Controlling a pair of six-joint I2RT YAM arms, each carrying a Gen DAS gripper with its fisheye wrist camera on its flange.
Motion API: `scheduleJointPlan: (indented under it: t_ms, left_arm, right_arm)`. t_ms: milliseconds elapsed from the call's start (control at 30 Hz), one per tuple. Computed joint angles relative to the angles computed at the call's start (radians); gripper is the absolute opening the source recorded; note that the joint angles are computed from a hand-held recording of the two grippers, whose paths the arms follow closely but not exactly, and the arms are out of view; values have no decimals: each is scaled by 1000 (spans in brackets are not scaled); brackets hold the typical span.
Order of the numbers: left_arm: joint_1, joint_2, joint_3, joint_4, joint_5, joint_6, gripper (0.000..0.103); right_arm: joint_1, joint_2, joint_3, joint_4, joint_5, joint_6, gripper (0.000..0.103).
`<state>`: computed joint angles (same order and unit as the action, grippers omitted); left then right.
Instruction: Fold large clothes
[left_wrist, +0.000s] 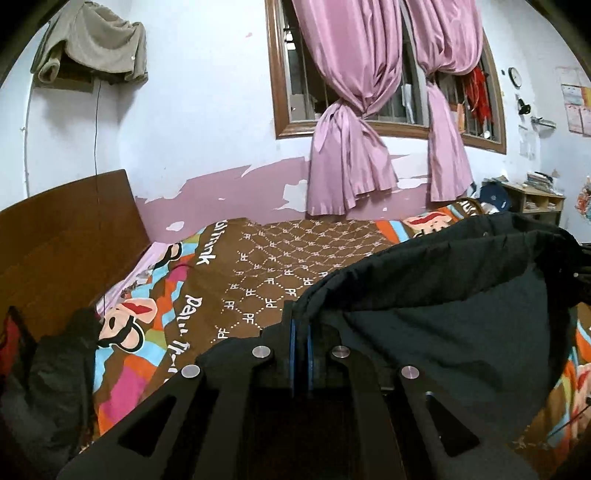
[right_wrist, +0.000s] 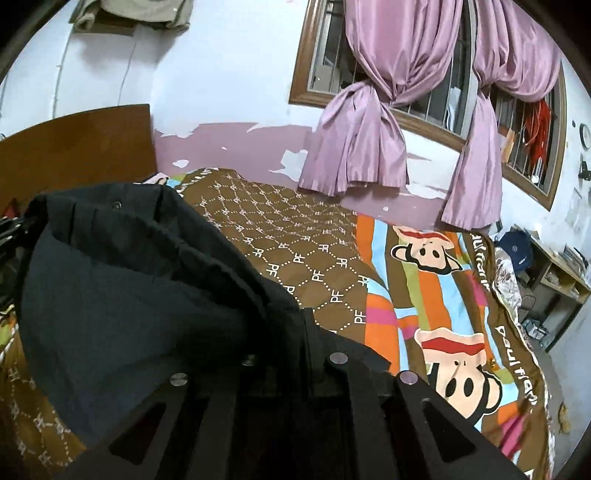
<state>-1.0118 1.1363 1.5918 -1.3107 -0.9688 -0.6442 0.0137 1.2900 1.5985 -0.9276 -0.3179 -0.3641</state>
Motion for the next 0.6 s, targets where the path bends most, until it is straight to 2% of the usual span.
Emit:
scheduleJointPlan:
  t_ms: [167, 300, 600]
  left_arm:
    - [165, -30, -119, 202, 120, 167, 3]
    - [269, -37, -210, 337, 207, 277, 3]
    - [413, -44, -357, 483, 343, 360, 3]
  right_arm:
    - [33, 35, -52, 74, 43, 14, 8]
    - [36, 90, -71, 112, 30, -12, 9]
    - [80, 163, -202, 316, 53, -50, 12]
